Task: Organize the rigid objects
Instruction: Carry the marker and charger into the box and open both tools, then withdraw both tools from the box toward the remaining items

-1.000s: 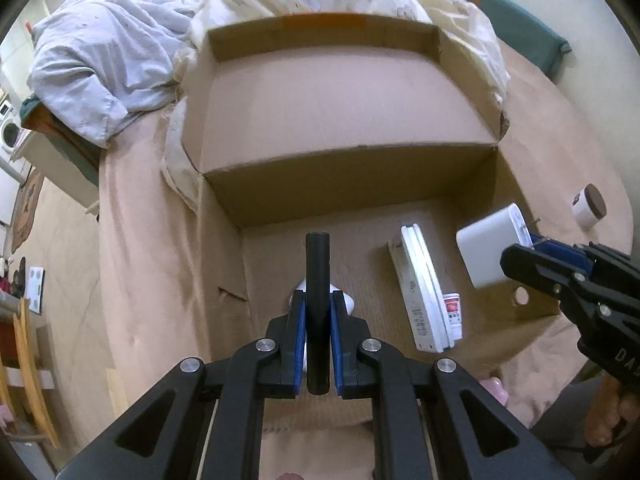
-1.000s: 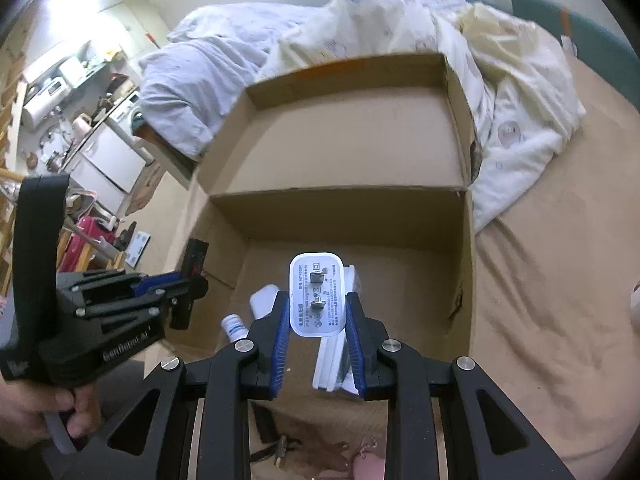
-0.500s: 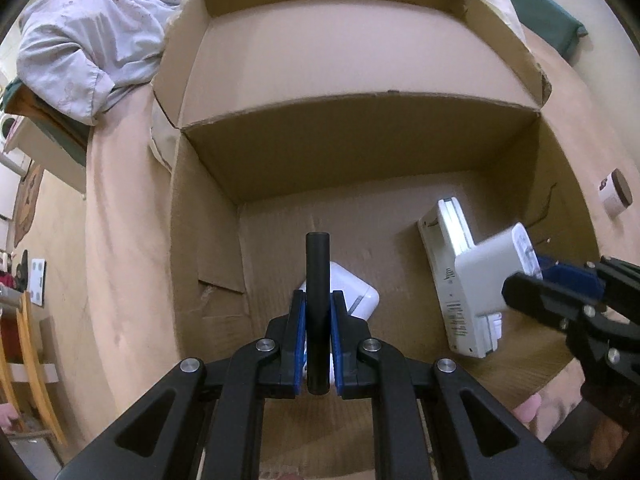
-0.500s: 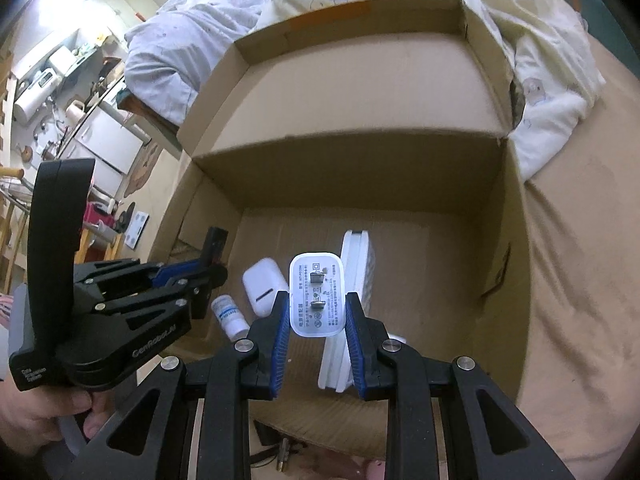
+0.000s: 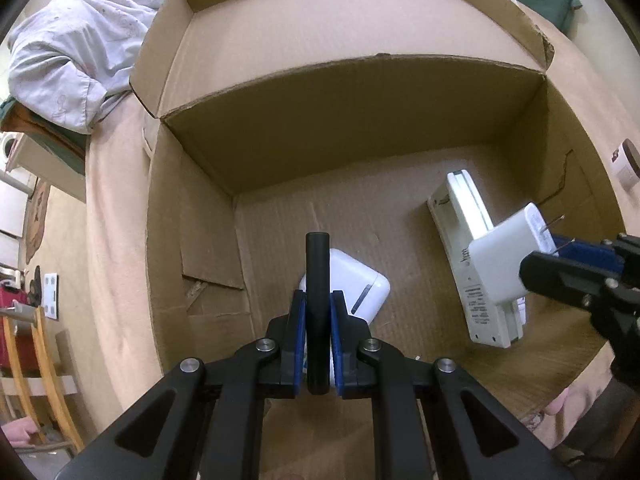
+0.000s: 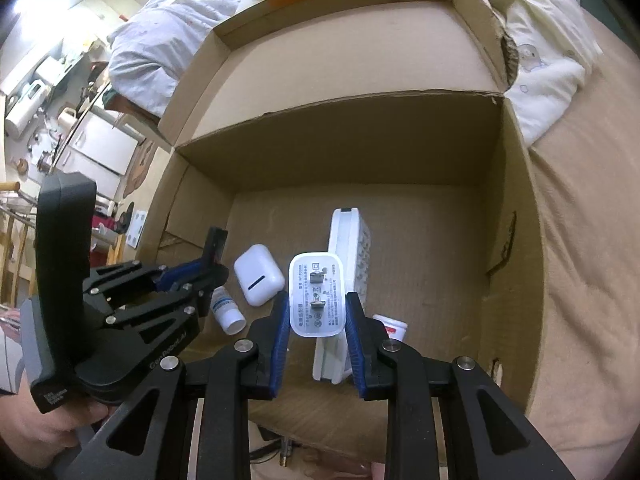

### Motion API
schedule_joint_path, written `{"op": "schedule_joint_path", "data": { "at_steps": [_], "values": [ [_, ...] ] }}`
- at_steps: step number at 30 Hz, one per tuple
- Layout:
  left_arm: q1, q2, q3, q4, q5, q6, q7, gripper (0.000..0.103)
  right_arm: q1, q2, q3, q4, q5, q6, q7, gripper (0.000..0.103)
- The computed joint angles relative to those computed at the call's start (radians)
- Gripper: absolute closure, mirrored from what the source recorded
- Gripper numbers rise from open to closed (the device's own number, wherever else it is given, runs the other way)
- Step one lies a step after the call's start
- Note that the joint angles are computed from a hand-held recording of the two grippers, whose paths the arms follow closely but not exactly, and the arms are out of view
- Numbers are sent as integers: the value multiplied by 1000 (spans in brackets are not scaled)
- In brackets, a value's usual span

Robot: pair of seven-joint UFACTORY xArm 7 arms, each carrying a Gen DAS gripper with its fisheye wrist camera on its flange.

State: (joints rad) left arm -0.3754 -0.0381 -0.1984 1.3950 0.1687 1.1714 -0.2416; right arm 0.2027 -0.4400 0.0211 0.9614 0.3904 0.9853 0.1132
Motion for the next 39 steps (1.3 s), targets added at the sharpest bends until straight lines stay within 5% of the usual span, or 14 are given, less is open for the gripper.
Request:
{"op": "schedule_joint_path", "data": {
  "at_steps": [8, 12, 15, 19, 21, 24, 28, 39],
  "values": [
    [-2, -9, -2, -7, 0, 2, -9, 93, -26, 8, 50, 17, -141, -4, 57, 72],
    [-1, -17, -3, -14, -2, -2, -8, 93, -34, -6, 67, 17, -213, -37, 84, 34],
    [2, -20, -1, -15, -7, -5, -11, 92, -31, -19, 51, 12, -211, -63, 85, 32],
    [4, -25, -3, -8, -5, -1, -21, 75, -32, -26, 38, 6, -198, -82, 98, 19],
    [3, -34, -5, -4, -5, 0, -32, 64, -35, -26, 39, 4, -201, -90, 107, 3],
    [7, -48, -2, -4, -38, -15, -35, 32, -37, -27, 42, 3, -208, -101, 119, 3],
    [10, -59, -3, -3, -53, -23, -34, 9, -33, -31, 38, -1, -203, -102, 123, 2],
    [19, -74, -8, -6, -49, -32, -48, 4, -38, -42, 30, -5, -195, -99, 137, 2]
  ]
}}
